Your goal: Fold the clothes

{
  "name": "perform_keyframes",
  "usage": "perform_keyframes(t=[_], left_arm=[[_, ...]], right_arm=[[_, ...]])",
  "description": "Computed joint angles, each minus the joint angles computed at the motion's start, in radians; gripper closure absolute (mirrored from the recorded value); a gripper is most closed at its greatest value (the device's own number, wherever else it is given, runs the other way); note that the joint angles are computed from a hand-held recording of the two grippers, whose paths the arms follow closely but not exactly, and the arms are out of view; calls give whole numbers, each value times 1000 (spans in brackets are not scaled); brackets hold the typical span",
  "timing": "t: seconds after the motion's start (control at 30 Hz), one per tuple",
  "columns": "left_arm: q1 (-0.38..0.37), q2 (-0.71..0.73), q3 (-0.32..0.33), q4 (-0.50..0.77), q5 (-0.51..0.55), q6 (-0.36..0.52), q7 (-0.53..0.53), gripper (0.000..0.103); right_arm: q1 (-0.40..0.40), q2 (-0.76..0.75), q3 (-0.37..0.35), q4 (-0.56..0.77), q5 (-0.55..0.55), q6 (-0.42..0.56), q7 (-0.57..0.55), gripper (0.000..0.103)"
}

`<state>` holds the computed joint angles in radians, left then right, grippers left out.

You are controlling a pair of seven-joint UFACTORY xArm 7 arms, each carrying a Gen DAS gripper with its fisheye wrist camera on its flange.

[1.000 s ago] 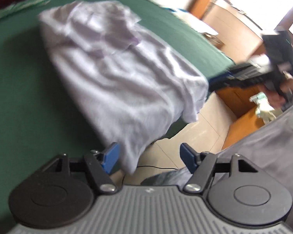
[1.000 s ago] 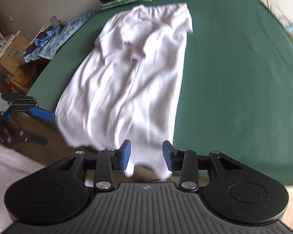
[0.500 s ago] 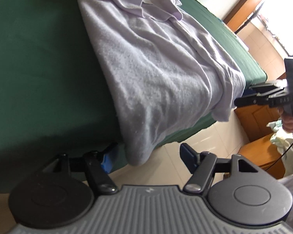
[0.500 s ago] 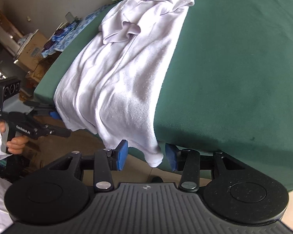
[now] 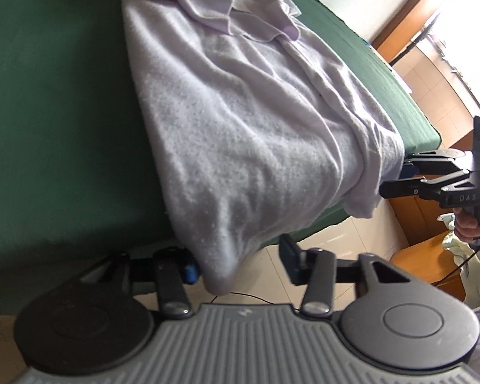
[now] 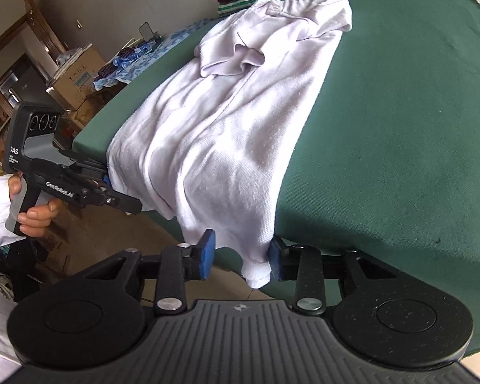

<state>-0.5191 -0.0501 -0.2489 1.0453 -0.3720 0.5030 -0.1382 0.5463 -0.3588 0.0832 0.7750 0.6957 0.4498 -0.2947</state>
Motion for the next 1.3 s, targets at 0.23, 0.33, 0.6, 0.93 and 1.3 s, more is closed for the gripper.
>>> perform_keyframes(t=[0.23,0.33,0.6,0.93,1.3], left_arm=[[-4,-42,-10,-15,77,29,-87,103],[-10,-67,-4,-8,54,57,-95,103],[-21,-146,40,22,-82,114,-41,103],[48,11,85,289,-232,203,112,103],[212,471,23,782,-214,364,136,100]], right_arm=[[-11,-12,-5,0,-19,49,65,96],[4,-34,-43,20,48,116,21,96],[-44,-35,-101,145,242,286,-50,96],[-185,193,-82,423,359,367,-5,95],[-311,489,36,666,247,228,216,66]])
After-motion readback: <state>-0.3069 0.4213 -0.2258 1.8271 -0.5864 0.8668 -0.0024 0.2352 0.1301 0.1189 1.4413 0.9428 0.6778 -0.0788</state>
